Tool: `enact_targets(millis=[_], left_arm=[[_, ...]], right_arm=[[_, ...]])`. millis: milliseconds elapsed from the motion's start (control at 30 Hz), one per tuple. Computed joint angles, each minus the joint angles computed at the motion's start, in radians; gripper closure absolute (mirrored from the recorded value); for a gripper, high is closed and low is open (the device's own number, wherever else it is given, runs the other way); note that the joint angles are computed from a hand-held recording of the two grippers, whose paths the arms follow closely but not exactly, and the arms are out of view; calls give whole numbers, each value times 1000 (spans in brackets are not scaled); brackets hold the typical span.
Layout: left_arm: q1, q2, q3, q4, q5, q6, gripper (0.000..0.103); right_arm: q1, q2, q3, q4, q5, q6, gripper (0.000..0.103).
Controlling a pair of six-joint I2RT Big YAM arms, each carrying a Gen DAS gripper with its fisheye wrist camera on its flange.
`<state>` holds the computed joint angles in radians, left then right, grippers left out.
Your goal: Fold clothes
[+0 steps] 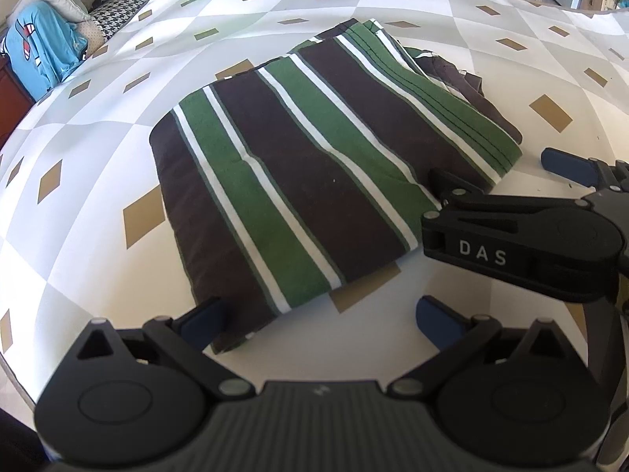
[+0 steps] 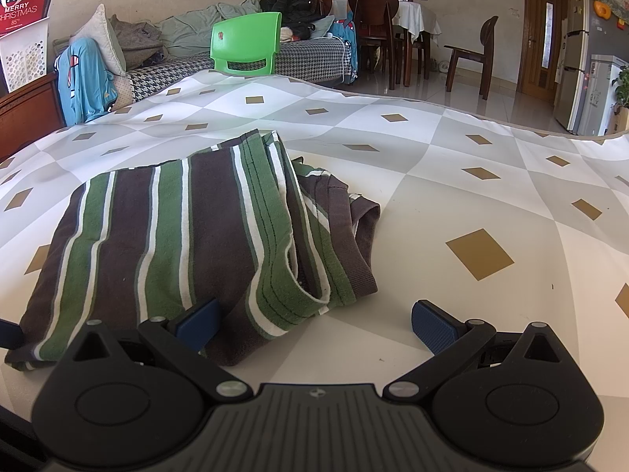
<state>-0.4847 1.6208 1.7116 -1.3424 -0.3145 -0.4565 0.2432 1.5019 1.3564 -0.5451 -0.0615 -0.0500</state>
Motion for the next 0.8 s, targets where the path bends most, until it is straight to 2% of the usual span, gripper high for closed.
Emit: enact_targets(millis=[433, 800], left_arm=[[3, -6, -1, -13, 17, 3, 0], [11, -19, -21, 15, 38, 20, 0]], right_arm=[[0, 0, 0, 0, 0, 0, 0], [0, 0, 0, 0, 0, 0, 0]])
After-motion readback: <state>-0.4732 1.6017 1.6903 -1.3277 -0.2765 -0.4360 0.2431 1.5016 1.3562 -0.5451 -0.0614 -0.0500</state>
